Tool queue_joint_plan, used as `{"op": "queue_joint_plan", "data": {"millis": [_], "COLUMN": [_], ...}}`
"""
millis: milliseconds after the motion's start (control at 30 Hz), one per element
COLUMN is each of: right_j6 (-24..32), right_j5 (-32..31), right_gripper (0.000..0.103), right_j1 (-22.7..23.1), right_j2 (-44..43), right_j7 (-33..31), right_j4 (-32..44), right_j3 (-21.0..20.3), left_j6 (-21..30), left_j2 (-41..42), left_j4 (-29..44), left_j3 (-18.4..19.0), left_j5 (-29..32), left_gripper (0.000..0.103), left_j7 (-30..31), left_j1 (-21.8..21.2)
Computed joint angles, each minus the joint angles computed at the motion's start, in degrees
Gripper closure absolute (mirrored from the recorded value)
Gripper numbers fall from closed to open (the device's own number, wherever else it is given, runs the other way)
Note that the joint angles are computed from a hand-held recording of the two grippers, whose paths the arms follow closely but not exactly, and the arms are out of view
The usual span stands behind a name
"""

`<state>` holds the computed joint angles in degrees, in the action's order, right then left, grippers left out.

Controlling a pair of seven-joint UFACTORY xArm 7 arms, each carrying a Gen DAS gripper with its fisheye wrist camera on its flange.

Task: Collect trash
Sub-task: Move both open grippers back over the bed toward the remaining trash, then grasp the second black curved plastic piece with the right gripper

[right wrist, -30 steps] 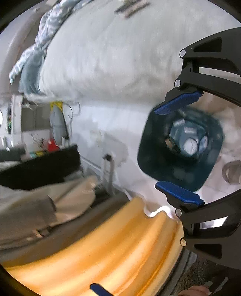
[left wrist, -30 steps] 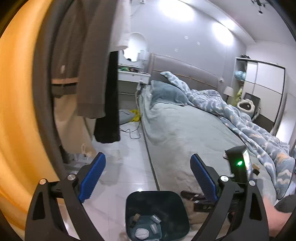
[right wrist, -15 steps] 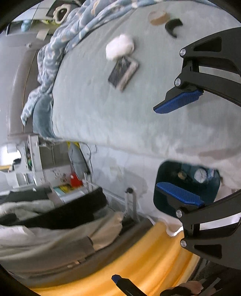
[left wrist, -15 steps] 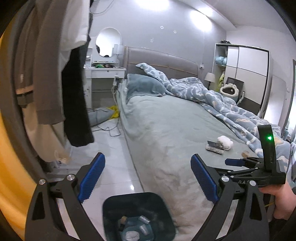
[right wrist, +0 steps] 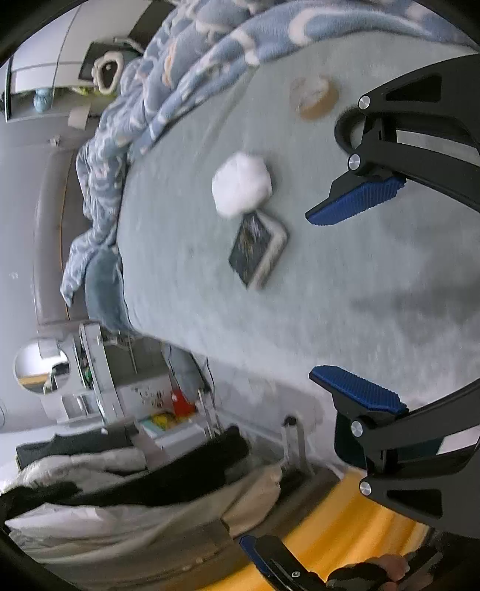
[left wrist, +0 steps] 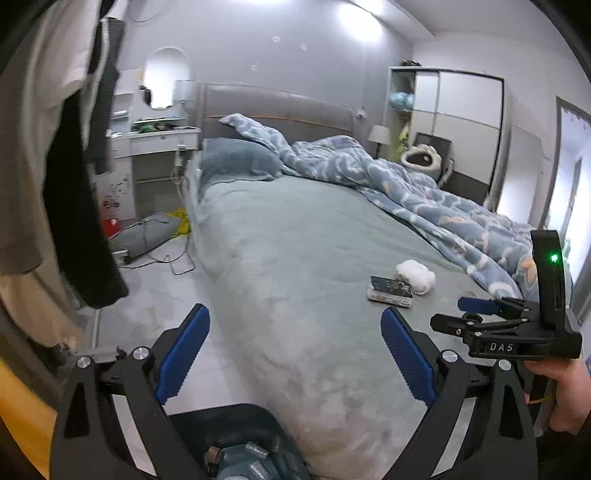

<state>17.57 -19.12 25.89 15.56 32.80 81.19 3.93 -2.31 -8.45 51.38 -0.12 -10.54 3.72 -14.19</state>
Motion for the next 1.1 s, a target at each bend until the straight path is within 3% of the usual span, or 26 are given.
{"op": "queue_joint_plan", "data": {"millis": [100,200,333,500,933,1100], "right_j6": [-0.41,-0.66,-0.43,-1.80,-2.99,-3.08], "right_j5": [-2.57,-6.43,-7.66,-6.73,-4.90,-4.45], "right_gripper": [0.022,0.020,0.020,0.020,0.020,0.020], "right_j1": [0.76,1.23,-0.21,-2.34,-5.03,-5.34], "right_j2": [-0.11,-0.41,-0.38,-0.75,-0.89,-0.78], "right_j7": [3.16,6.80,9.84,12.45,14.24,13.69], "right_j4": [-0.28,-1.00,-1.73,-2.87,-5.65,-6.33], "right_j3": [-2.07,-3.87,-4.07,-4.05,-4.31,-4.23], "left_j6": [0.72,1.44,2.38,3.86,9.53,11.30], "left_j2": [3.79,7.33,11.48,15.62,24.50,28.95], "left_j4": [3.67,7.22,11.49,16.24,27.07,32.43], "left_j3": [2.21,1.10,-2.66,-10.03,-20.00,-18.94], "left_j5": [-3.54,-7.79,-12.22,-17.62,-23.08,-21.30], "left_gripper": [0.008,0.008,0.008,0.008,0.007,0.006], "left_j7": [4.68,9.19,14.47,20.51,29.26,27.93], "left_j1": [-3.33,-3.10,-0.48,5.11,10.92,8.79]}}
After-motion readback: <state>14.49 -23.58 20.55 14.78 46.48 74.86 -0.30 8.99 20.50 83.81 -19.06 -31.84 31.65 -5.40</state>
